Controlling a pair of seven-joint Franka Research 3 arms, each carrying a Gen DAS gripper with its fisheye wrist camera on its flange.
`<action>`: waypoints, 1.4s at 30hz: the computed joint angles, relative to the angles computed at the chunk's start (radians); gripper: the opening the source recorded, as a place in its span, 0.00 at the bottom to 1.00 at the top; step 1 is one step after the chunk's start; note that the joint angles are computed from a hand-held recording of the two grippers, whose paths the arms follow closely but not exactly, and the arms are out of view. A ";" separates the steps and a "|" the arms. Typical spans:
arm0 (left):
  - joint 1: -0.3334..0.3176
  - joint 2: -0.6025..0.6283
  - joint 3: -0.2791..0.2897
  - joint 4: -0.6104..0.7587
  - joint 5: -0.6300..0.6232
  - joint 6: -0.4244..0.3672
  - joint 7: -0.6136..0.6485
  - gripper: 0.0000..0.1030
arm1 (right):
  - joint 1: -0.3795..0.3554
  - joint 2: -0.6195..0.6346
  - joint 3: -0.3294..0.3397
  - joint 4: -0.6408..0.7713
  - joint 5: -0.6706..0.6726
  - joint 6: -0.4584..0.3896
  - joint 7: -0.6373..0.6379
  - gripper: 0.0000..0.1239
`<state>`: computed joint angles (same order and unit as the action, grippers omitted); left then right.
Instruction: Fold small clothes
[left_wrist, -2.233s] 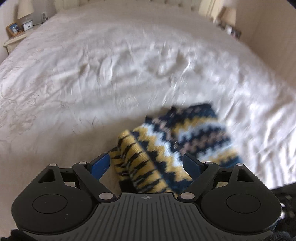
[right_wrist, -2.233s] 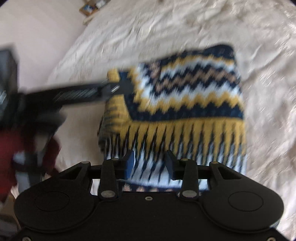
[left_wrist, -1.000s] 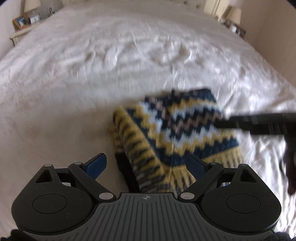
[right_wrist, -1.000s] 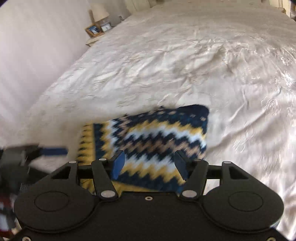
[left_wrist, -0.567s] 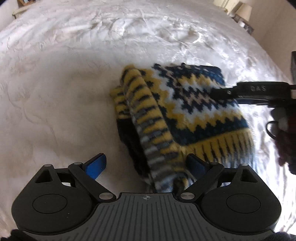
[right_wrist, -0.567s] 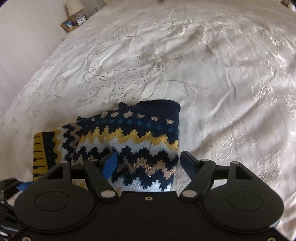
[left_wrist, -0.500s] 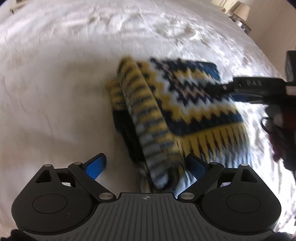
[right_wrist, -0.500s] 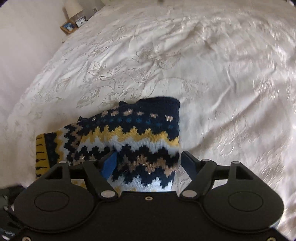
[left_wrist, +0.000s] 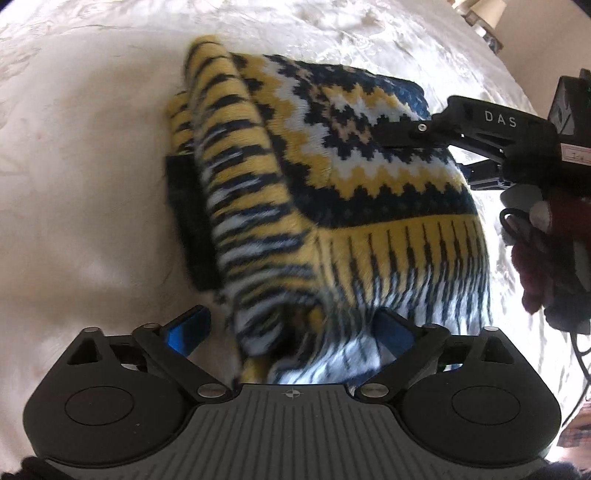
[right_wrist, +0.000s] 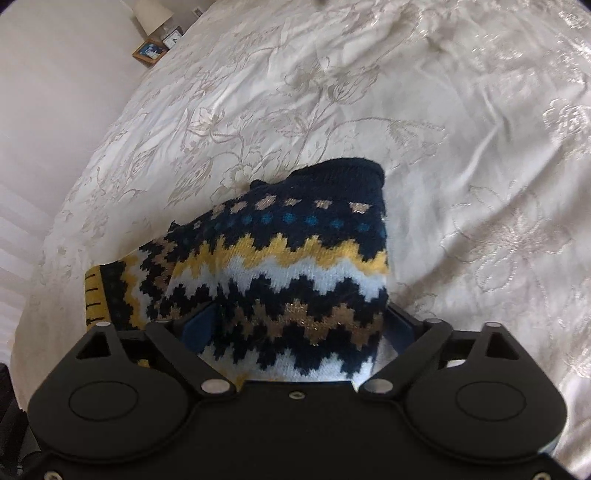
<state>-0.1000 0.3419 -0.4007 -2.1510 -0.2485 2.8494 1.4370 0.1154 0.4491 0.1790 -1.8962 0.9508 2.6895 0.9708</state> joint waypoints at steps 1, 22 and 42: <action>-0.007 0.013 0.005 0.016 0.007 -0.008 -0.008 0.99 | -0.002 0.005 0.002 0.006 0.001 -0.006 -0.004 0.79; 0.069 0.011 -0.092 -0.022 -0.012 0.079 0.014 0.45 | -0.015 0.022 0.002 0.052 -0.010 -0.091 0.010 0.50; 0.126 -0.369 -0.298 -0.262 -0.810 0.091 0.629 0.28 | 0.099 -0.547 -0.126 -0.443 0.142 -0.074 -0.034 0.38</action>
<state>0.0258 -0.0267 -0.6990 -2.4125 -1.0588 2.9402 2.0655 0.2148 -0.0979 0.0526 -2.3392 1.0925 2.6156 0.9364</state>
